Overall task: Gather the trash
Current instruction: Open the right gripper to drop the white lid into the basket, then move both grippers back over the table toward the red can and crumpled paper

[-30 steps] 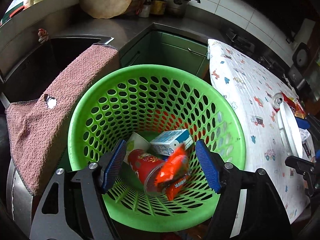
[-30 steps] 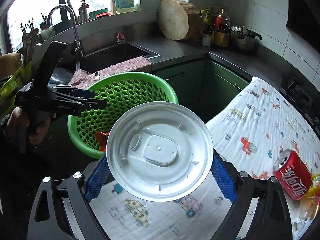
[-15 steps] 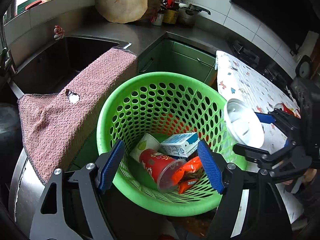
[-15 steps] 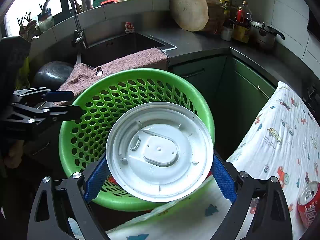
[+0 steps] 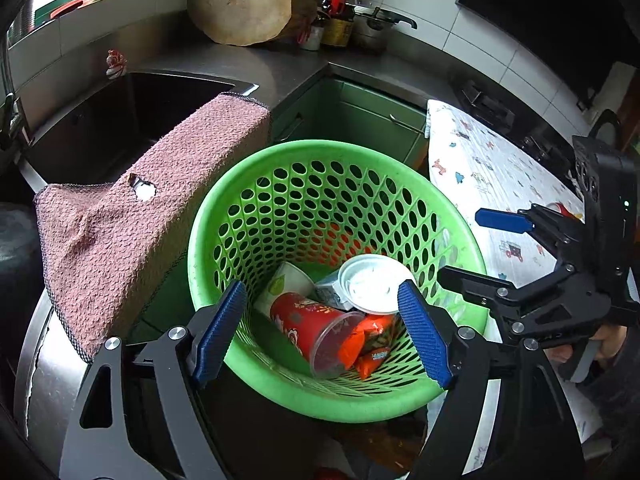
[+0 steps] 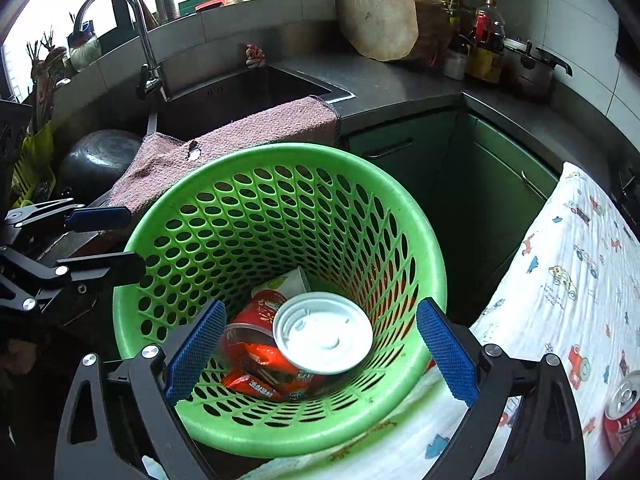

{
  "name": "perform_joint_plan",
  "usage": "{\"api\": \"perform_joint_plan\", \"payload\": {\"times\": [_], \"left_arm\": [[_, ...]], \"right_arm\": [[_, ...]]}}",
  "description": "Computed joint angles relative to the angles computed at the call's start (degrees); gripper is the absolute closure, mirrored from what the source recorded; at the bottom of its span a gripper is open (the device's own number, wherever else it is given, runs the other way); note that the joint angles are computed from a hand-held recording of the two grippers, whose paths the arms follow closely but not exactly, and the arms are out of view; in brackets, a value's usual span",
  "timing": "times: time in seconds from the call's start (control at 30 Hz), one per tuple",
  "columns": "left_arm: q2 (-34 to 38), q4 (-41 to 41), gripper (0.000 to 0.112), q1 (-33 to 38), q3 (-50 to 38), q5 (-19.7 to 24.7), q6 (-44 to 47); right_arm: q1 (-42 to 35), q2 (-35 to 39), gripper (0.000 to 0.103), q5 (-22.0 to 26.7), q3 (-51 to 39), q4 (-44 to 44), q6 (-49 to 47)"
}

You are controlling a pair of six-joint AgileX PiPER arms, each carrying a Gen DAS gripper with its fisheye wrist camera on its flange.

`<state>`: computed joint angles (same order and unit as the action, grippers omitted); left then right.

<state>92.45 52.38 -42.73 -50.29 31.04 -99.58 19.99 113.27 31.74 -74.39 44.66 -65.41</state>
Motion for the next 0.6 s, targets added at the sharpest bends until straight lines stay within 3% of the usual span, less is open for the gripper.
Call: {"api": "perform_joint_plan", "payload": {"times": [0.3,0.6], "left_arm": [[2.3,-1.3,0.034,-2.6,-5.1,1.5,3.0],[9.4,-4.9,0.03,-5.7,-16.7,2.8,10.7]], "right_arm": [[-9.1,-9.2,0.01,0.2,10.5,6.2,-10.0],[-27.3,-14.9,0.01,4.9,16.1,9.8,-18.4]]}}
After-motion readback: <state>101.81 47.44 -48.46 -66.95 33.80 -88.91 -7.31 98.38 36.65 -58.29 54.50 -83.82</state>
